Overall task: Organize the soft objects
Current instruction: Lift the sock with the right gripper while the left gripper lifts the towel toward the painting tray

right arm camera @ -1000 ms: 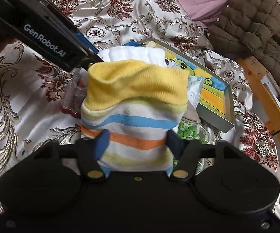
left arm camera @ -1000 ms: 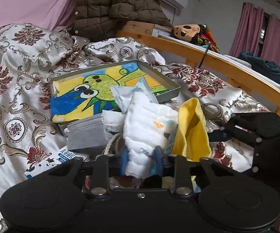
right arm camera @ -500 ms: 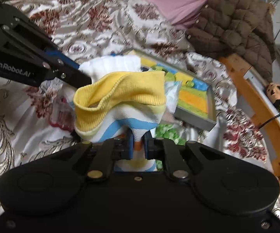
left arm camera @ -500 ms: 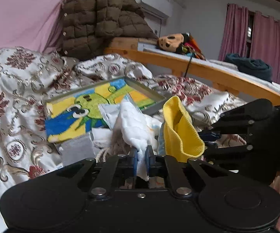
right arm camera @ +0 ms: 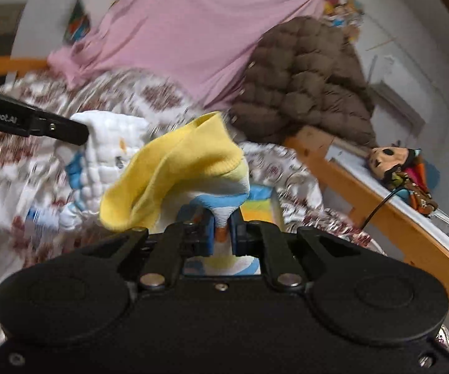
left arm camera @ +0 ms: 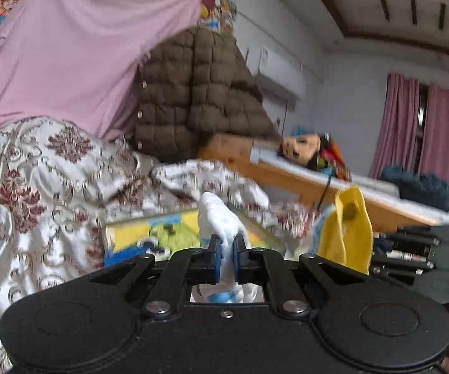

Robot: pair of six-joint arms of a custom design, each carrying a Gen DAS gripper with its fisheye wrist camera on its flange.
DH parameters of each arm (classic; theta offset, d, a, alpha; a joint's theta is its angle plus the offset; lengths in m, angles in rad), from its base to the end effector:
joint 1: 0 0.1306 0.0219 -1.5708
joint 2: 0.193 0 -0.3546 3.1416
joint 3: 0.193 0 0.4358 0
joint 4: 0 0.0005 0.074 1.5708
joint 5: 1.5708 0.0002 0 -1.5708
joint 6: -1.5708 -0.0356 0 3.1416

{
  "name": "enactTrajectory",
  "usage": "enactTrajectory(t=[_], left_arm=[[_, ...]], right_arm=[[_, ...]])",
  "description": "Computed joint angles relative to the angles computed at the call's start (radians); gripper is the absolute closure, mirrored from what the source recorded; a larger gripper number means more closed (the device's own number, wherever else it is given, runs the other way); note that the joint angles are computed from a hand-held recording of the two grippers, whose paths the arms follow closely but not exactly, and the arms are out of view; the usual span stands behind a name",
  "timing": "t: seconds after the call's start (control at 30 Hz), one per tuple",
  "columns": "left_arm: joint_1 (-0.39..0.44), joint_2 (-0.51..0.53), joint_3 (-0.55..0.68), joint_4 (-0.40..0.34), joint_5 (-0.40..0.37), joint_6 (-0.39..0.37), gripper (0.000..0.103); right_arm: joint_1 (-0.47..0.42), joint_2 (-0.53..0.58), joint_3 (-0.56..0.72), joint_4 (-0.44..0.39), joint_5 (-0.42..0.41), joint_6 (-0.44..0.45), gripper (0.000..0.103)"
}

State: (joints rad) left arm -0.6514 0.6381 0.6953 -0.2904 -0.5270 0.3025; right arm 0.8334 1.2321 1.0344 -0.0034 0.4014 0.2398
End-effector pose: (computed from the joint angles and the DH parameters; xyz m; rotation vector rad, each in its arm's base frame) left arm 0.2649 -0.1801 0.3930 -0.0632 1.7757 -0.2140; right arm 0.3484 0.3621 0.3743 -0.6383 1.6363 0.0768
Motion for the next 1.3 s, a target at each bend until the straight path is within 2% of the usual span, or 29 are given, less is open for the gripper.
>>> enactTrajectory(t=[0.17, 0.33, 0.5, 0.63, 0.73, 0.9, 1.07, 1.13, 1.2, 1.3], left_arm=[[0.058, 0.071, 0.046, 0.105, 0.008, -0.035, 0.096], [0.133, 0.173, 0.094, 0.18, 0.021, -0.041, 0.096], [0.208, 0.265, 0.121, 0.247, 0.058, -0.017, 0.096], [0.268, 0.323, 0.136, 0.274, 0.09, 0.002, 0.096], [0.311, 0.344, 0.134, 0.276, 0.112, 0.038, 0.096], [0.375, 0.399, 0.142, 0.277, 0.173, 0.09, 0.096], [0.414, 0.465, 0.154, 0.283, 0.246, 0.119, 0.096], [0.422, 0.488, 0.16, 0.271, 0.268, 0.127, 0.095], [0.429, 0.51, 0.169, 0.25, 0.286, 0.132, 0.095], [0.438, 0.545, 0.193, 0.186, 0.3, 0.146, 0.095]], right_arm=[[-0.056, 0.082, 0.069, 0.129, -0.055, -0.01, 0.099], [-0.109, 0.203, 0.176, 0.168, -0.117, -0.046, 0.099], [-0.168, 0.357, 0.354, 0.135, -0.168, -0.132, 0.099], [-0.19, 0.489, 0.512, 0.104, -0.184, -0.183, 0.098], [-0.198, 0.551, 0.585, 0.078, -0.185, -0.194, 0.098], [-0.208, 0.687, 0.769, -0.05, -0.182, -0.214, 0.098], [-0.222, 0.837, 0.988, -0.232, -0.189, -0.274, 0.098], [-0.226, 0.919, 1.107, -0.307, -0.181, -0.278, 0.098], [-0.223, 0.971, 1.169, -0.359, -0.168, -0.289, 0.098], [-0.233, 1.071, 1.336, -0.495, -0.168, -0.333, 0.098]])
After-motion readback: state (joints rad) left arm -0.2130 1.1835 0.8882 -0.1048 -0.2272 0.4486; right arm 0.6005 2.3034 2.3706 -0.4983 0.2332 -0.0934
